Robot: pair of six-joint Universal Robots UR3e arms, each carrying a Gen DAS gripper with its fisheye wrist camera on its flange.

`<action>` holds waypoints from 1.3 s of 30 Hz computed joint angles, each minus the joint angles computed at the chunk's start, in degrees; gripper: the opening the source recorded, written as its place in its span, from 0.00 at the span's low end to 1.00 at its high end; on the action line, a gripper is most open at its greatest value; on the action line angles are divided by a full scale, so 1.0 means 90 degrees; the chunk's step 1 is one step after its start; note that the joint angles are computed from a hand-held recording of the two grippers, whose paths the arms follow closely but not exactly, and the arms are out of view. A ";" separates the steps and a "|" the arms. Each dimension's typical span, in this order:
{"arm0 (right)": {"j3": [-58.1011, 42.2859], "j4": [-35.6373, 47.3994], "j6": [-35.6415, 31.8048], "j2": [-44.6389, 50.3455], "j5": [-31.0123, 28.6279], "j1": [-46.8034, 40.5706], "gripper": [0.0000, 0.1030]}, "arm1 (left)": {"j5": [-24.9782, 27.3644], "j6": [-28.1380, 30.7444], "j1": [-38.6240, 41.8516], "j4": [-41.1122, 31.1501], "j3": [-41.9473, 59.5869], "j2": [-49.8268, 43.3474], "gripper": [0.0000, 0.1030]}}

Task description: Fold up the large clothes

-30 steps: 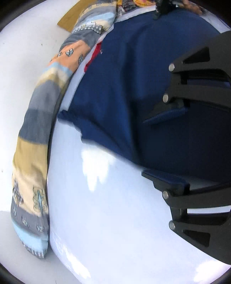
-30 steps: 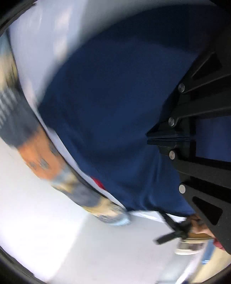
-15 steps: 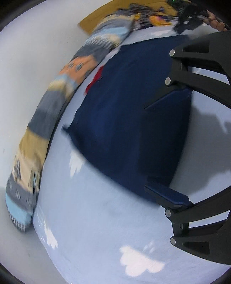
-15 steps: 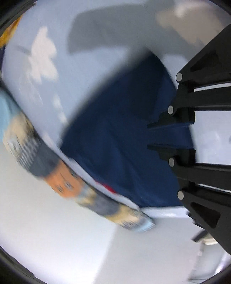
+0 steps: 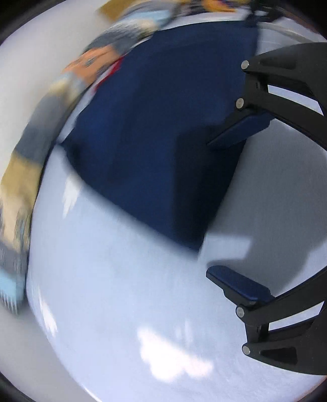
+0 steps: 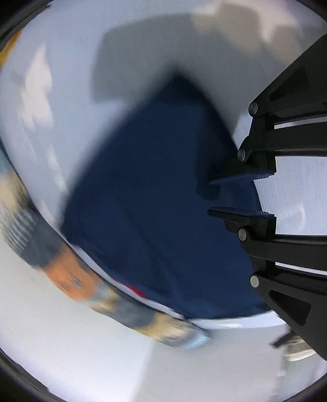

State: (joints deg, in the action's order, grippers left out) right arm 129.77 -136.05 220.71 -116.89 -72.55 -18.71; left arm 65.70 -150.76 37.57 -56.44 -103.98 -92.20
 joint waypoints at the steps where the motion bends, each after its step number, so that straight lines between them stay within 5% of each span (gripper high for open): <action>1: 0.0153 0.0281 -0.0094 -0.0474 0.0088 -0.0358 0.22 | -0.0064 -0.0201 0.0196 -0.0167 0.0170 -0.0020 0.92; 7: 0.0447 0.1644 -0.1067 -0.1857 0.0876 -0.1684 0.25 | -0.1035 -0.0119 0.0854 -0.1853 0.0667 0.0213 0.92; 11: 0.0267 0.1386 -0.0974 -0.1086 0.0423 -0.1225 0.24 | -0.0521 0.0225 0.0280 -0.2126 0.0752 0.0183 0.92; 15: 0.0169 0.1706 -0.0603 -0.1558 0.0109 -0.1176 0.29 | -0.0405 0.0101 0.0391 -0.2035 0.0529 0.0418 0.92; 17: 0.0026 0.1584 -0.0604 -0.1521 -0.0059 -0.0964 0.30 | -0.0883 0.0166 0.0668 -0.2088 0.0443 0.0586 0.92; 20: 0.0363 0.1184 -0.0700 -0.1799 0.0746 -0.1256 0.30 | -0.1264 0.0366 0.0850 -0.2008 0.0364 0.0663 0.92; 25: -0.0231 0.0079 -0.0226 -0.0049 -0.0040 0.0243 0.30 | -0.0176 0.0139 0.0243 -0.0899 0.0254 -0.0053 0.92; 28: -0.0453 0.0154 -0.0249 0.0690 -0.0147 0.0442 0.30 | -0.0026 0.0416 0.0154 -0.0644 0.0108 -0.0161 0.93; 34: -0.0197 -0.0142 0.0030 0.0289 -0.0043 0.0439 0.33 | -0.0628 0.0095 0.0419 -0.1054 0.0160 0.0671 0.93; 39: -0.0086 -0.0840 0.0831 0.0304 -0.0021 0.0994 0.35 | -0.1459 0.0672 0.0506 -0.2863 -0.0054 0.1682 0.93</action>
